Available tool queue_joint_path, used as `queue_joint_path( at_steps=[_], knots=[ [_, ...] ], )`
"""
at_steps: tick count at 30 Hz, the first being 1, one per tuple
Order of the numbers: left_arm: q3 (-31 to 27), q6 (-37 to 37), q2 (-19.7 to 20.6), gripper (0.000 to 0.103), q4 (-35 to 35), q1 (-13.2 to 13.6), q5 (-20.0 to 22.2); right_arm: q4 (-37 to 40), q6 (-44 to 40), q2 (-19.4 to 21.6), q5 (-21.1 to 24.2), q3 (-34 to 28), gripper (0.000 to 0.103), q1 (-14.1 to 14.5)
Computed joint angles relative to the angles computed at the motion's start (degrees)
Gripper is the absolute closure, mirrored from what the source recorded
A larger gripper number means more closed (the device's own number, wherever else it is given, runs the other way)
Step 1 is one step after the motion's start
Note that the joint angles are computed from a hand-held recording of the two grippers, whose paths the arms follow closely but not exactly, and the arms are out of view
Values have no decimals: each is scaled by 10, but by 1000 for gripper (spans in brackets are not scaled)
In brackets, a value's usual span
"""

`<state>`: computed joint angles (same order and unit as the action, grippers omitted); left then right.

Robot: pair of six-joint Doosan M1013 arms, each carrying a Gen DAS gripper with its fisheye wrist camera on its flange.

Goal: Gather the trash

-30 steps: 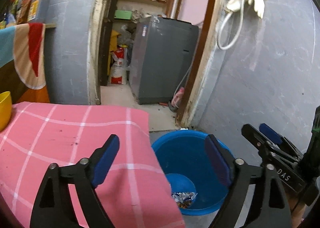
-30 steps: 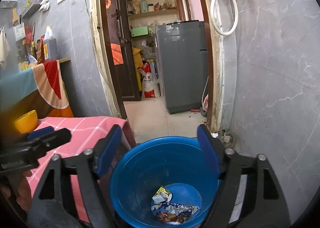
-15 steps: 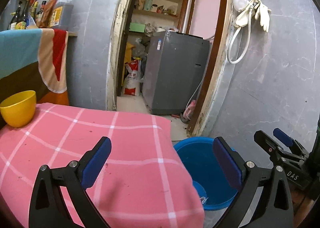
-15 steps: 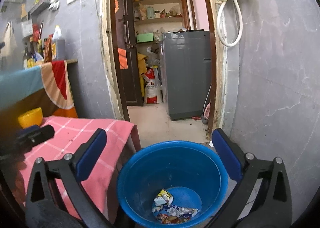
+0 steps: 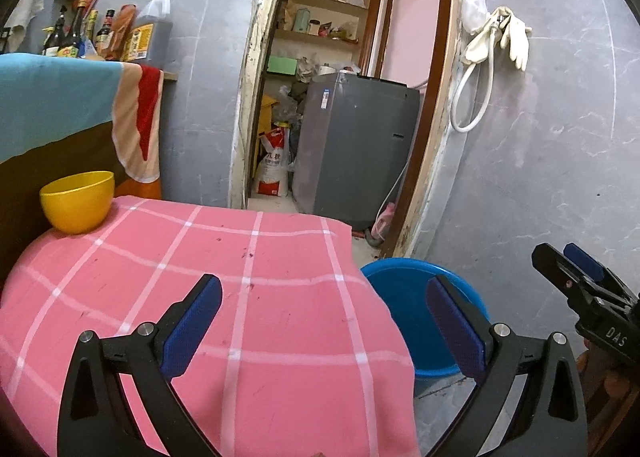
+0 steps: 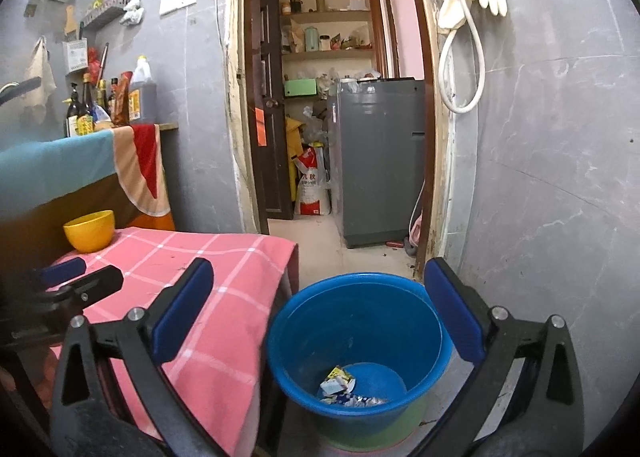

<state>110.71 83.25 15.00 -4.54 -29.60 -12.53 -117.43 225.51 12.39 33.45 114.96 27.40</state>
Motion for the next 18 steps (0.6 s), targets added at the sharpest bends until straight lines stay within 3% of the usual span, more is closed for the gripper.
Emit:
queue_joint_path(
  at_steps=[18],
  knots=[
    [113,101,-66,2,-77,-17,-99,36,23,-28,141,67,1,94]
  ],
)
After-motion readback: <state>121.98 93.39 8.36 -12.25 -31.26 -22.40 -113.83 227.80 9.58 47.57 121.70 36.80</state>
